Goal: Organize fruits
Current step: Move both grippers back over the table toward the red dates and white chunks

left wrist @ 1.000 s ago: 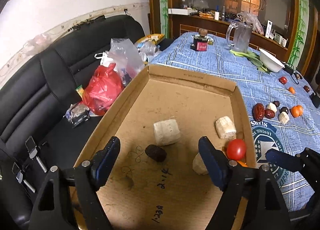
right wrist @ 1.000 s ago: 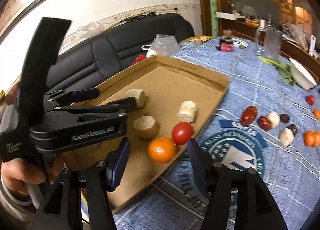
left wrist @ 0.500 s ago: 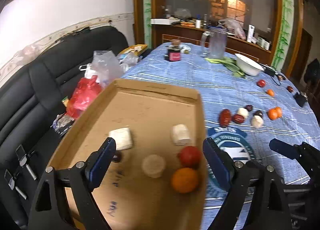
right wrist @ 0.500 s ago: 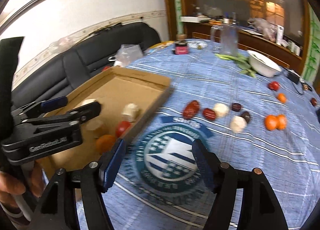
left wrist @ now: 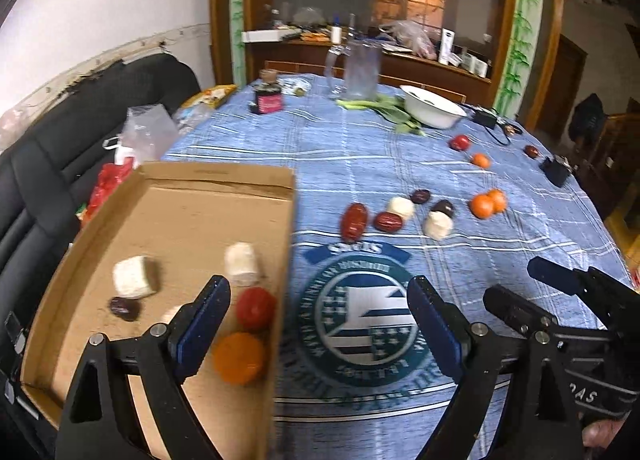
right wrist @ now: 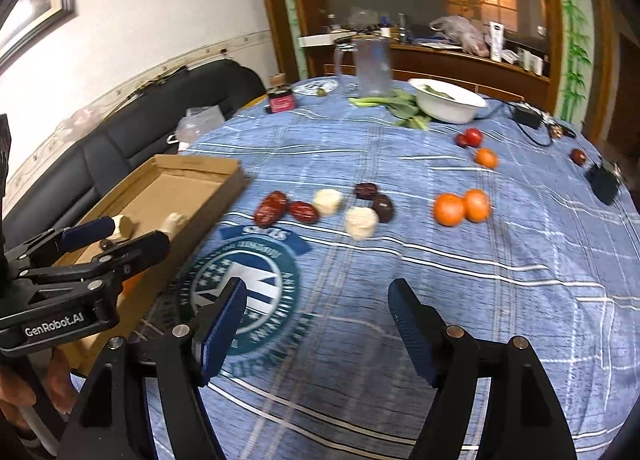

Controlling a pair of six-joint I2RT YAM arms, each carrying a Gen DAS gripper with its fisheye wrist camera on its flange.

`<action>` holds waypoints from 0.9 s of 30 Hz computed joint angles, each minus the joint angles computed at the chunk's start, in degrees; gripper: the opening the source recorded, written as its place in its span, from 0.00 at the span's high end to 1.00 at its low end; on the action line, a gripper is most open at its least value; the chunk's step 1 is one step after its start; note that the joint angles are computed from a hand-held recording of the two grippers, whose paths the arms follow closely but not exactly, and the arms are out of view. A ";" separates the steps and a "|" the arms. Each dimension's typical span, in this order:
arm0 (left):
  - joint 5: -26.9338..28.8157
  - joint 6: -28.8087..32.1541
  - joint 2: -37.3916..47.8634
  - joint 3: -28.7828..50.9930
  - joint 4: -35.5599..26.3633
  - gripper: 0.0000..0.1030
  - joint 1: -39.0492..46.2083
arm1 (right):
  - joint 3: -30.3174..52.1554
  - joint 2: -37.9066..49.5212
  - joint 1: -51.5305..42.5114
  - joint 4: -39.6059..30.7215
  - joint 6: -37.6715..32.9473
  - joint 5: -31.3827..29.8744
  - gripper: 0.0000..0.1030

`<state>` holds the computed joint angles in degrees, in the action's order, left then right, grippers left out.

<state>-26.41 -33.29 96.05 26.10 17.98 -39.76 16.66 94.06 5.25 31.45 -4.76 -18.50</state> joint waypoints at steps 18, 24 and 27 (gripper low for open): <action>9.46 6.96 17.19 19.74 -7.78 0.13 5.42 | 6.77 8.44 -10.99 -3.31 -6.42 -7.57 0.25; 9.66 10.05 21.58 25.67 -12.50 0.13 6.97 | 10.33 11.02 -11.02 -4.39 -7.18 -8.23 0.25; 11.25 10.24 22.82 26.72 -12.36 0.13 8.65 | 11.97 12.74 -10.29 -4.61 -7.20 -7.19 0.25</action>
<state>-15.16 -23.05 118.87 52.82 5.62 -31.11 28.63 106.81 -5.04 26.84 -11.96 -25.69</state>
